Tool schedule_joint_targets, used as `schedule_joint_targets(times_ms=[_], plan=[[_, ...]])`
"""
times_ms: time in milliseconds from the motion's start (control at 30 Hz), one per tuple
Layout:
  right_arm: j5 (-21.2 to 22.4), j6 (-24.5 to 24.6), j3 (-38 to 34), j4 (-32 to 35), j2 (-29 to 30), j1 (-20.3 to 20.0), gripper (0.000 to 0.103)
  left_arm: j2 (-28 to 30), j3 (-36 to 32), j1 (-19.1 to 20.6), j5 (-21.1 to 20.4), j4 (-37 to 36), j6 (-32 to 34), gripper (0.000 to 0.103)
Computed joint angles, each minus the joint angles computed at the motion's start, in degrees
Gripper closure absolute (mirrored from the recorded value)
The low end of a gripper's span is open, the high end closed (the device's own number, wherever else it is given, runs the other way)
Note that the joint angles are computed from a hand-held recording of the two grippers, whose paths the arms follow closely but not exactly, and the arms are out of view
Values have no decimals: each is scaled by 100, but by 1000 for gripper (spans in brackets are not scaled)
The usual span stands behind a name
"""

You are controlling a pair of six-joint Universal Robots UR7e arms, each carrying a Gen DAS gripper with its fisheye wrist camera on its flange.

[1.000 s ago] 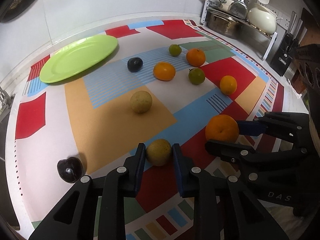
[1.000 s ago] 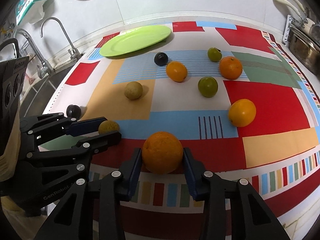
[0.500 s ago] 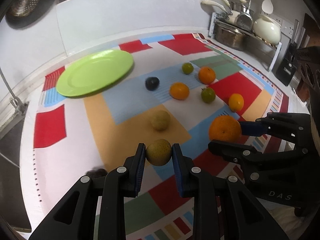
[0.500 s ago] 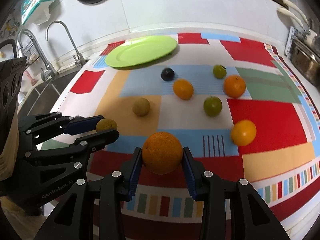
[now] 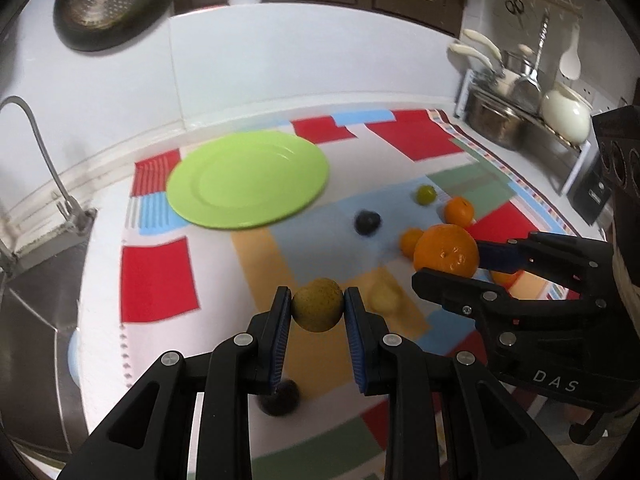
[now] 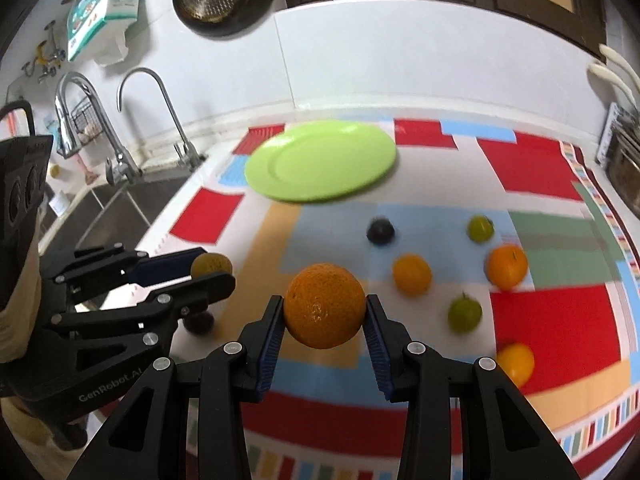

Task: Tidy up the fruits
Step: 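Carry the kiwi and orange onto the green plate and open both tools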

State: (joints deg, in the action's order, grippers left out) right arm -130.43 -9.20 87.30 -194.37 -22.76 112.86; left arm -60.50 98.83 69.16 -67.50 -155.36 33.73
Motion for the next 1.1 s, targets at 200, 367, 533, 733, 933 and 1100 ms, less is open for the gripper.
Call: schedule_joint_targets(times_ms=[200, 367, 533, 733, 933, 1100], plan=[[179, -195, -565, 128, 176, -15, 62, 182, -363, 39, 2, -221, 273, 76], [203, -377, -1089, 271, 360, -22, 62, 414, -751, 87, -10, -359, 442, 76], [233, -428, -1630, 589, 539, -80, 62, 714, -1154, 135, 30, -490, 679, 76], [221, -494, -2481, 1207, 836, -195, 62, 1146, -1817, 236, 51, -245, 721, 76], [279, -278, -3226, 2057, 1090, -353, 62, 1546, -2448, 318, 80, 132, 715, 76], [329, -60, -3760, 2710, 1299, -498, 62, 1842, -2932, 388, 68, 516, 645, 76]])
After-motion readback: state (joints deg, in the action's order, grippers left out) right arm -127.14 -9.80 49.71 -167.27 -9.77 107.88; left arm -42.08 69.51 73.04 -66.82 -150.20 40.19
